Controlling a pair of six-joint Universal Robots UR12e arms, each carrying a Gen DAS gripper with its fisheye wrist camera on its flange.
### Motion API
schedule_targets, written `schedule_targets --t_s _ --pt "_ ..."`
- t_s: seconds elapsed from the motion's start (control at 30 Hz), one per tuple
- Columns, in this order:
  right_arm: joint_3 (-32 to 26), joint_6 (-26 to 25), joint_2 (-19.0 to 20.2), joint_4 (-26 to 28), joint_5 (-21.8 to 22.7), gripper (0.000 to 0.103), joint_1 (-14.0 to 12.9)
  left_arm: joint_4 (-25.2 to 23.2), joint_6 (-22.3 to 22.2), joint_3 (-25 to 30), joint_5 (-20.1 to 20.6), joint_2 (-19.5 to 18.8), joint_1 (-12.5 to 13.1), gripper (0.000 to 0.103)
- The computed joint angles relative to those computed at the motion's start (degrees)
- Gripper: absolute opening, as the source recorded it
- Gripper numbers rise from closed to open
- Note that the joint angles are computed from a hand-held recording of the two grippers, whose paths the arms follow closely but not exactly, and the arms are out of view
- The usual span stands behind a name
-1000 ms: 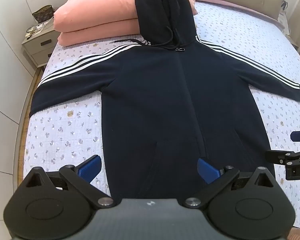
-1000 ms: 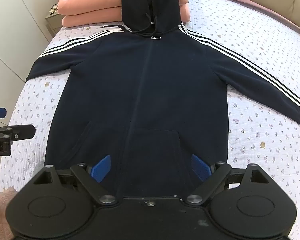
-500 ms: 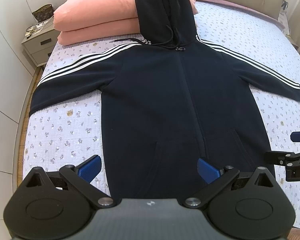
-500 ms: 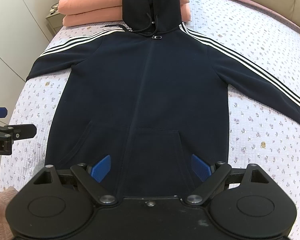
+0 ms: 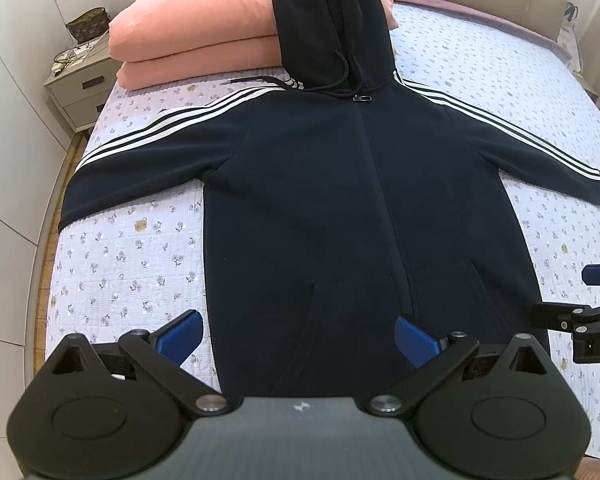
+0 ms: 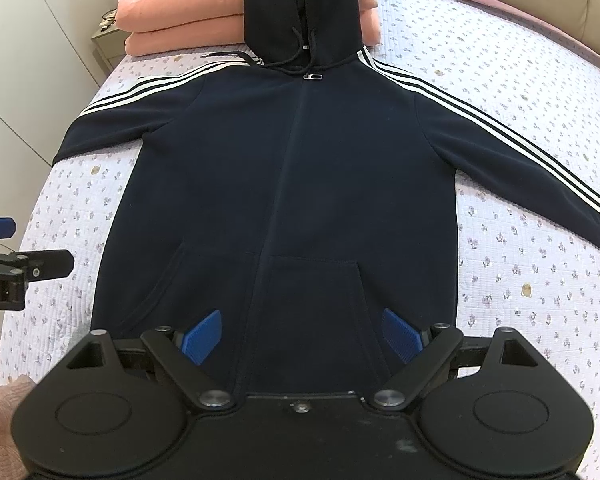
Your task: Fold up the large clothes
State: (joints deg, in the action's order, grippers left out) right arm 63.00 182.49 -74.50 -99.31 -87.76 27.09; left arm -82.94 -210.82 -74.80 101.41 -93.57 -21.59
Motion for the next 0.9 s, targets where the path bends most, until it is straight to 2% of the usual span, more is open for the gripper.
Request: schedule_targets --t_s 0.9 --pt "0.0 -0.6 -0.1 0.1 0.3 0.103 0.0 -0.1 -0.4 0.1 -0.3 -0.1 0.2 0.103"
